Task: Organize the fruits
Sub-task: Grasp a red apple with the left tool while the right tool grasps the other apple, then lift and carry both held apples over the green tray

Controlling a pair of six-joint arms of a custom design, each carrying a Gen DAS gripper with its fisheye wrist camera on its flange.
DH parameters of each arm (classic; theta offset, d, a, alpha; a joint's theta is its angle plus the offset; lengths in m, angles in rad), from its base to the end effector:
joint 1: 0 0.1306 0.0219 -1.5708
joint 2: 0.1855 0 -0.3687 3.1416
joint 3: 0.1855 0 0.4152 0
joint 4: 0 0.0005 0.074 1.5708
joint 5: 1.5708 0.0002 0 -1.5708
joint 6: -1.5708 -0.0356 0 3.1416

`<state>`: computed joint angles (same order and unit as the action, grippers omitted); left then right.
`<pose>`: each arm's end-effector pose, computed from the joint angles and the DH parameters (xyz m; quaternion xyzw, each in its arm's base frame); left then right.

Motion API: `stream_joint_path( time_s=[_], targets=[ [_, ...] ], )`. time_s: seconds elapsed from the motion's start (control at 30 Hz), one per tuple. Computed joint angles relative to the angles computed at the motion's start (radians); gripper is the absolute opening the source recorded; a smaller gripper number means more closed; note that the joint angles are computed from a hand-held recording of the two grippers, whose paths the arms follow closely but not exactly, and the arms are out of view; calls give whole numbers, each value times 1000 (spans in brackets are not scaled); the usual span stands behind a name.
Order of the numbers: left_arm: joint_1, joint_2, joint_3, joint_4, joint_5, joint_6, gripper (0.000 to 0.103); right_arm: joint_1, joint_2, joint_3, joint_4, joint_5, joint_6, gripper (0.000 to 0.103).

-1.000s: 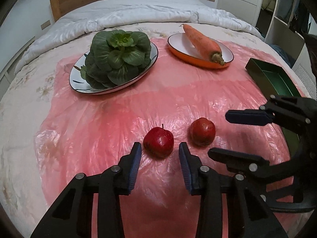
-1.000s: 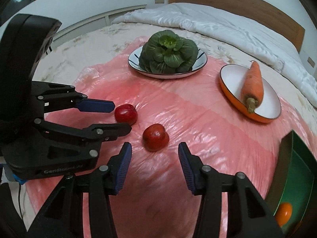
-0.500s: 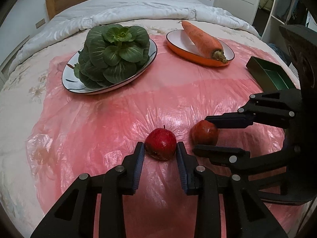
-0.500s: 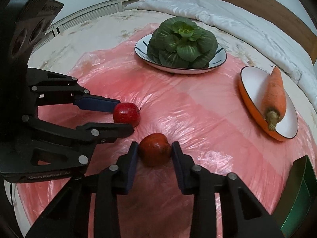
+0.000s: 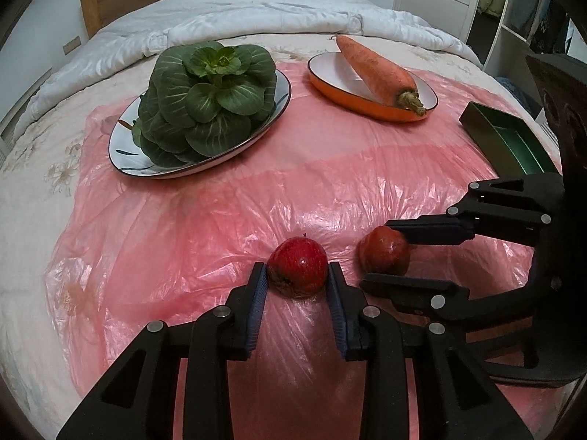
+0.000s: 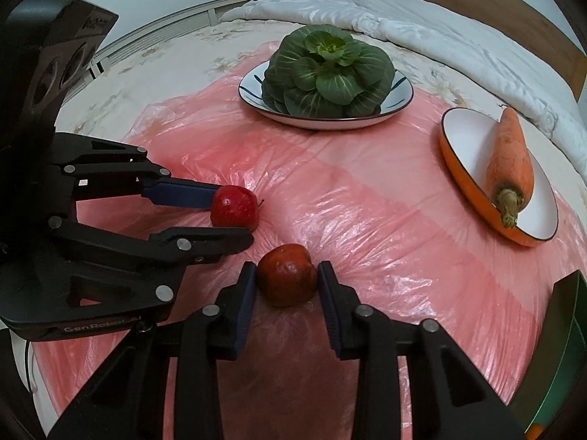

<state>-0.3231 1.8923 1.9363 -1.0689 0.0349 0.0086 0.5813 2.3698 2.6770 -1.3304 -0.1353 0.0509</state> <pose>0.6371 -0.2152 0.3774 0.1554 0.9502 -0.0611 0.2631 0.6508 0.4327 0.3667 -0.3160 0.9073 0.1335 0.2433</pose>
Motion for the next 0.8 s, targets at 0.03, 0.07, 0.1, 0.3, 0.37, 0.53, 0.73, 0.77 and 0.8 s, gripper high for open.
stream_joint_path(
  time_s=[0.03, 0.07, 0.1, 0.3, 0.37, 0.53, 0.73, 0.77, 0.8],
  targets=[
    [0, -7, -11, 11, 0, 1, 28, 0, -3, -5, 6, 0, -2, 51],
    [1, -20, -29, 29, 2, 8, 27, 0, -10, -16, 14, 0, -5, 51],
    [3, -28, -39, 39, 6, 15, 27, 0, -20, -32, 26, -1, -9, 51],
    [15, -89, -105, 92, 13, 64, 27, -4, -111, -169, 120, -13, -57, 51],
    [14, -108, -121, 104, 10, 70, 27, -4, -142, -213, 150, -10, -77, 51],
    [3, -167, -172, 139, -8, 86, 27, 0, -232, -340, 225, 3, -127, 51],
    [-18, -239, -238, 159, -34, 120, 27, 6, -355, -516, 299, 1, -175, 51],
    [-24, -253, -252, 161, -41, 122, 27, 6, -379, -549, 310, 4, -183, 51],
    [-32, -270, -269, 161, -45, 129, 27, 7, -408, -590, 322, 7, -194, 51]
  ],
)
